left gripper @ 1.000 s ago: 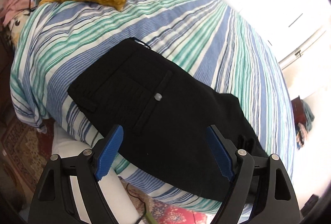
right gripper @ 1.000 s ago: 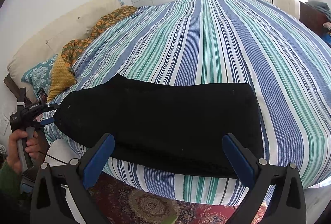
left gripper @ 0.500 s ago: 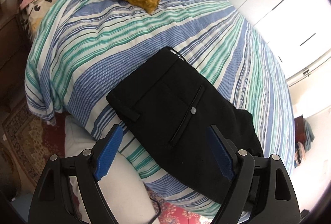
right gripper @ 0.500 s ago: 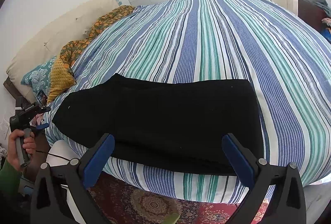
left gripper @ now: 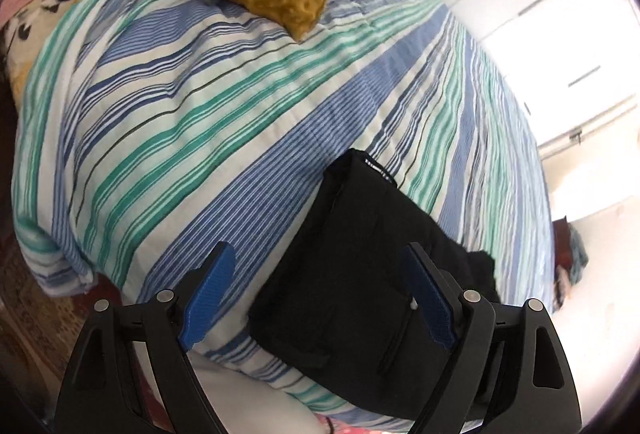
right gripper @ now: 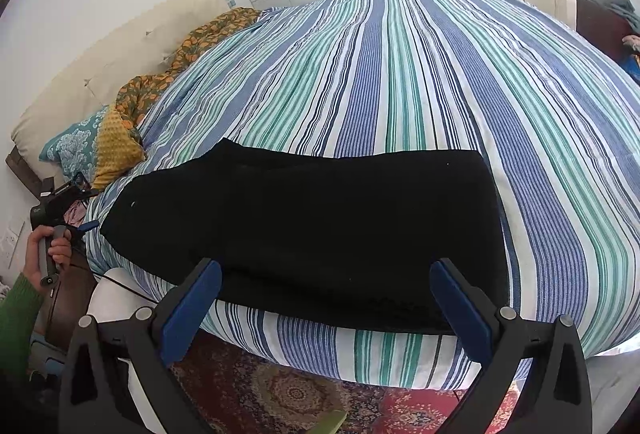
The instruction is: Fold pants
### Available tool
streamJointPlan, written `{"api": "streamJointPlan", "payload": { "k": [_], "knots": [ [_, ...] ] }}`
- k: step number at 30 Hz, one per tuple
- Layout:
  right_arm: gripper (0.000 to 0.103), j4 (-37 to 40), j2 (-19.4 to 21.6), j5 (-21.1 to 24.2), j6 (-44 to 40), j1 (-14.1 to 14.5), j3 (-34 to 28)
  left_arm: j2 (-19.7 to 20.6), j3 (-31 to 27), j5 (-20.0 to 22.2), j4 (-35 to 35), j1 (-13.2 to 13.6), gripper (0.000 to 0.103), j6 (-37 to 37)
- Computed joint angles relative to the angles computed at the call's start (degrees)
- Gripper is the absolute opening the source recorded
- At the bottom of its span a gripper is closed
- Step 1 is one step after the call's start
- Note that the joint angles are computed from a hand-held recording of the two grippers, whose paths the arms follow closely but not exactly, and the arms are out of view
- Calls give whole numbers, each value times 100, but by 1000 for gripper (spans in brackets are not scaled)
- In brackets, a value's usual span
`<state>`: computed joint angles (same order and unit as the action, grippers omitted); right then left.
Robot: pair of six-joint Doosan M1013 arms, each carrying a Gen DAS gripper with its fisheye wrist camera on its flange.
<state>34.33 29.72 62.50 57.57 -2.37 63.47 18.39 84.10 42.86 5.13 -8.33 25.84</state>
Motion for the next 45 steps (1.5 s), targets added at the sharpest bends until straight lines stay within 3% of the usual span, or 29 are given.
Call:
{"api": "streamJointPlan", "payload": {
  "k": [5, 8, 16, 18, 19, 20, 23, 26, 29, 34, 38, 40, 42, 43, 45],
  "knots": [
    [103, -87, 14, 99, -90, 60, -37, 588, -537, 412, -1370, 144, 87, 2079],
    [103, -98, -16, 71, -193, 88, -17, 794, -738, 629, -1324, 95, 99, 2356],
    [103, -150, 3, 190, -174, 102, -9, 899, -834, 874, -1824, 187, 101, 2603],
    [103, -137, 5, 204, -168, 99, -4, 948, -996, 1101, -1548, 128, 88, 2486],
    [103, -126, -3, 195, -188, 100, 5, 968, -1054, 1144, -1494, 104, 74, 2505],
    [103, -113, -13, 175, -209, 101, 18, 963, -1092, 1225, -1332, 67, 69, 2400],
    [103, -83, -23, 149, -214, 82, 39, 898, -1101, 1294, -1236, 39, 36, 2107],
    [103, -64, 7, 188, -118, 62, 7, 749, -997, 1084, -1390, 55, 24, 1615],
    [103, 7, 4, 168, -114, 36, 14, 622, -1074, 971, -1181, -60, 20, 1375],
    [103, 142, -3, 111, -105, -5, 41, 513, -1530, 727, -1058, -462, 18, 1655],
    [103, 219, 8, 54, 40, -49, 58, 832, -2332, 826, -755, -1005, 18, 1714],
    [103, 261, 3, -1, 134, -85, 67, 1182, -2957, 1174, -421, -1307, 20, 1667],
    [103, 273, -10, -79, 218, -115, 72, 1611, -3636, 1614, 65, -1627, 31, 1553],
    [103, 270, -21, -121, 247, -133, 79, 1874, -4039, 1850, -14, -1726, 48, 1764],
    [103, 260, -52, -227, 288, -171, 105, 2459, -4964, 2386, -799, -1832, 52, 2740]
  ]
}}
